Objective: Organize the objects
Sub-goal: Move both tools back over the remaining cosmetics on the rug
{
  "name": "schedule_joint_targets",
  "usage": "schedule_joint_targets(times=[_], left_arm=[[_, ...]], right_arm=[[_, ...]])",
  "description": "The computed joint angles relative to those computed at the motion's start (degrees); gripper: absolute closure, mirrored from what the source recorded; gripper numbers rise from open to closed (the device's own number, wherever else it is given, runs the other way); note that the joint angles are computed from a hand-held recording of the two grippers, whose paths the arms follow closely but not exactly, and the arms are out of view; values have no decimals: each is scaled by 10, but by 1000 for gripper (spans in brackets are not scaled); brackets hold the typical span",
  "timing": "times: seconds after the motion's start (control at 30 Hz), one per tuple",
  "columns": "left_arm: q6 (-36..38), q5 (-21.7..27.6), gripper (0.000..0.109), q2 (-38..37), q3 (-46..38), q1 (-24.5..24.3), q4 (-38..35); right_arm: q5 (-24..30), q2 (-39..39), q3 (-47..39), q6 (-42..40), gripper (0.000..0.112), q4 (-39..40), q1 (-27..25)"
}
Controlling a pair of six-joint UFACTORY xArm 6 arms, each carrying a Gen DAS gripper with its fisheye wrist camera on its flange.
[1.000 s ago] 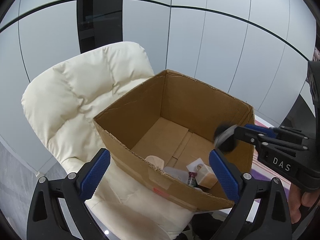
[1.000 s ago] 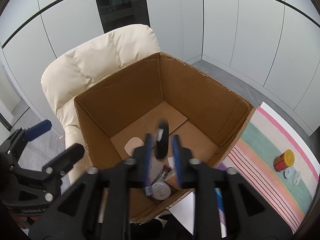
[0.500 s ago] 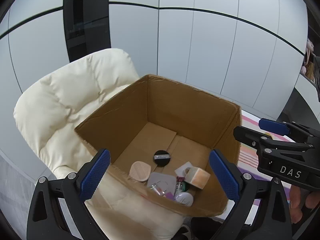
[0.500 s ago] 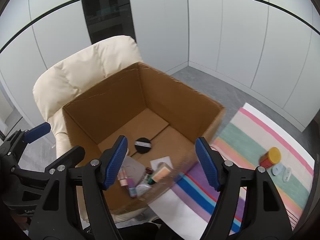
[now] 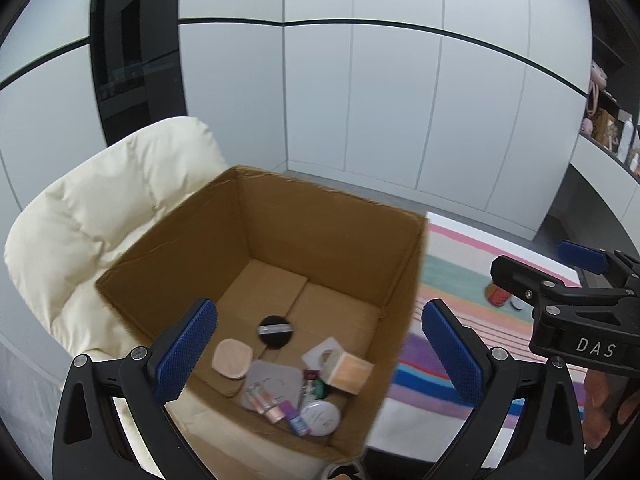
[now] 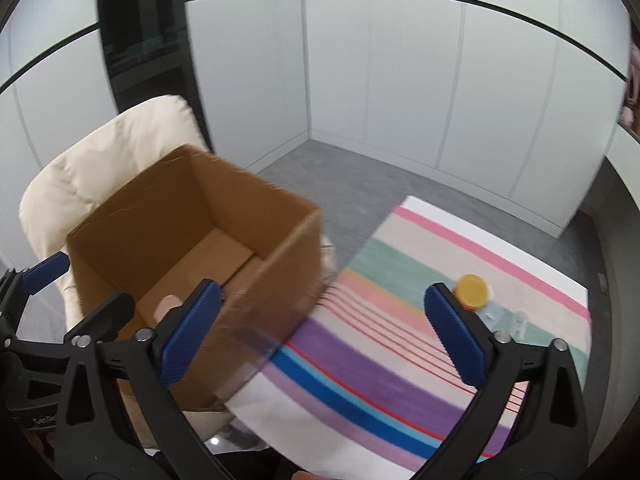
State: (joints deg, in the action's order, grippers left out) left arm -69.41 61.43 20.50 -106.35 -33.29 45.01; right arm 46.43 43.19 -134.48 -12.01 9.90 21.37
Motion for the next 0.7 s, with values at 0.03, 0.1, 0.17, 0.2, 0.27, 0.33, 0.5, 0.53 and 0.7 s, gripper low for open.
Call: schedule_joint_targets(times=[0.03,0.1,0.17,0.2,0.27,0.33,0.5,0.53,0.7], left_arm=[[7,1,6,15,-20,-3,-2],[16,1,6,34,-45,-7,-6],[28,0,6,57,-74,-11,-9],[34,0,6,68,-89,-13,-11],[51,-1,6,91,-119,-15,-21],[64,-2,6,112,-147,-17,-33],[91,15,6,159,-219,-24,-46],[97,20,6,173,-242,-26,-50],[131,51,6,242,-357,-32,-71]], right_arm=[[2,0,0,0,9,2,-5],[5,-1,-1,4,9,2,-15],[3,-5,4,6,9,3,-24],[0,-9,10,7,9,3,-29],[-11,-20,28,8,9,2,-35],[-15,-26,37,8,9,3,-42],[-36,-43,65,18,9,-3,-57],[-39,-48,72,20,9,-5,-60],[-53,-69,109,13,9,-2,-71]])
